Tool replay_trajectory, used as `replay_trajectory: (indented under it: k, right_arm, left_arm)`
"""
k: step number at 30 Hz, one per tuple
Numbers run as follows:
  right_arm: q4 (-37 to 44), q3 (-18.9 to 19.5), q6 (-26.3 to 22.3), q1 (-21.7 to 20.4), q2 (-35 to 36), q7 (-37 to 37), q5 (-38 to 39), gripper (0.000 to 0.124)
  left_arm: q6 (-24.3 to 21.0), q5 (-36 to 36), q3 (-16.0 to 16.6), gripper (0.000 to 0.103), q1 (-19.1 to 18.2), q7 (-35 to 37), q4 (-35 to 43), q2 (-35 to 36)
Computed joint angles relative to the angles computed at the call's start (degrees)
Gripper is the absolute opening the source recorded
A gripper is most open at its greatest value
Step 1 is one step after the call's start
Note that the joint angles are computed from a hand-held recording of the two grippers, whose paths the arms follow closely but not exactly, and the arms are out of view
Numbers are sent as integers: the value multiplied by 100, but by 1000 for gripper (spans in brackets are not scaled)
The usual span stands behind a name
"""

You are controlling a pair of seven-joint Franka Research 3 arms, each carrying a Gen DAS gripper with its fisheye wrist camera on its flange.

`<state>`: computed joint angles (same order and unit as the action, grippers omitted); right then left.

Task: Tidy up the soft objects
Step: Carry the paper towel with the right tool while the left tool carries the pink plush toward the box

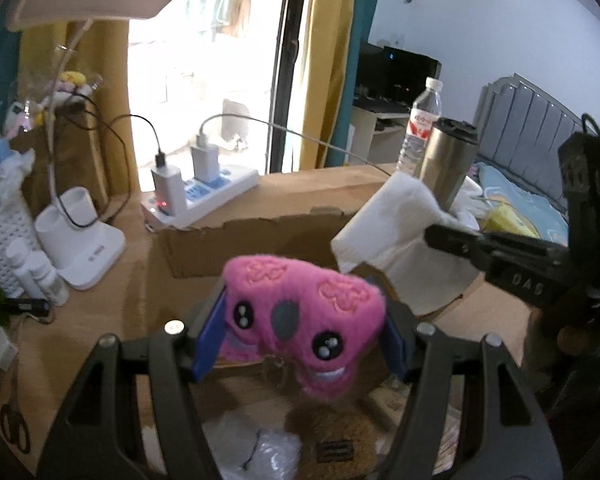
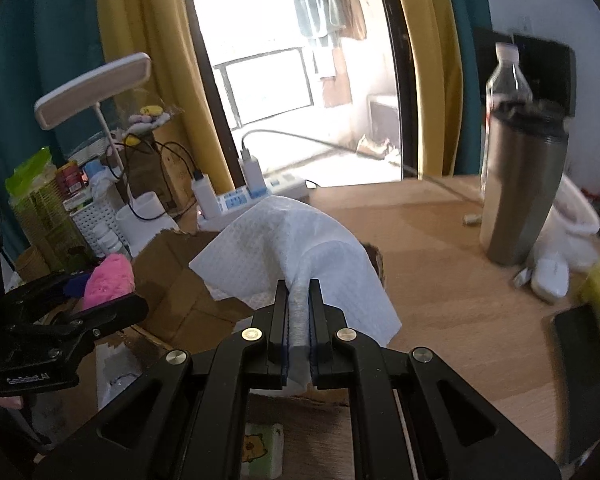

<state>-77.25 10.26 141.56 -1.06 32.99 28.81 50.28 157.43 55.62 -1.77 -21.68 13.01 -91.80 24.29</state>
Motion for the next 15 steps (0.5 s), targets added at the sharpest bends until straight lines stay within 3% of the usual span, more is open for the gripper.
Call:
replay_trajectory:
  k: [9,15]
  right_arm:
    - [506,-50,-331,-37,409,486,-355,10]
    - [281,90,47,-159,279,249,-73,38]
  left_arm:
    - [-45,-789,-150,66,50,932,703,584]
    - [-103,-1614,-275,66,104,1757,1138,971]
